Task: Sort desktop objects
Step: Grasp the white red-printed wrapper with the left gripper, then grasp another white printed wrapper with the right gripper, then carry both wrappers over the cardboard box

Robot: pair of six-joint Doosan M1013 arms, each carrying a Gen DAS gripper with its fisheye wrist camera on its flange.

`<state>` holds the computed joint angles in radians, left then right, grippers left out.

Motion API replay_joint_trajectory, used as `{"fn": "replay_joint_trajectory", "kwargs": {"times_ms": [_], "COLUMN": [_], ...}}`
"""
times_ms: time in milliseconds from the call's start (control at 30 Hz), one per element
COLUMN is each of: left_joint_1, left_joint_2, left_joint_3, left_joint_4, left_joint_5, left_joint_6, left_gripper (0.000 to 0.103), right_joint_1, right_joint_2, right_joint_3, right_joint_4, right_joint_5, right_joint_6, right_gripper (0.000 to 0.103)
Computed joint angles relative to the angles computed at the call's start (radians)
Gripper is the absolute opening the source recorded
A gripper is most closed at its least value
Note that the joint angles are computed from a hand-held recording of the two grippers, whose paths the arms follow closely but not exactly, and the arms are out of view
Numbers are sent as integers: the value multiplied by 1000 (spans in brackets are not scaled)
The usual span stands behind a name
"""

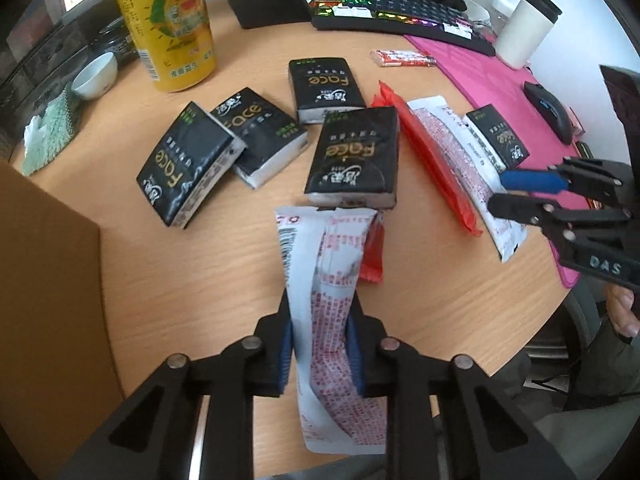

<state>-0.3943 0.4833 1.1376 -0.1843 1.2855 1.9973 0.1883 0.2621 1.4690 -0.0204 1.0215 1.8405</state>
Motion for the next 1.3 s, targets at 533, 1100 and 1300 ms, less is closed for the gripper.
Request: {"fn": "replay_joint_trajectory", "kwargs": {"times_ms": [533, 1100, 1300], "left_joint_1": [4, 51, 110], "left_joint_2": [-1, -68, -113], "left_joint_3": [1, -19, -25], "left_joint_4": [-6, -163, -192], "left_joint_5": [-8, -3, -73], "left_joint_6": [41, 133, 101], "left_gripper": [25, 24, 24], "right_joint_1": [34, 55, 122], "right_joint_2": [36, -55, 3], "right_joint_3": [-40, -80, -203], "right_joint_4": [-74, 44, 144], "right_joint_5": [11, -54, -66], "right_joint_6": [36, -149, -311], "right_gripper": [31, 31, 31]}}
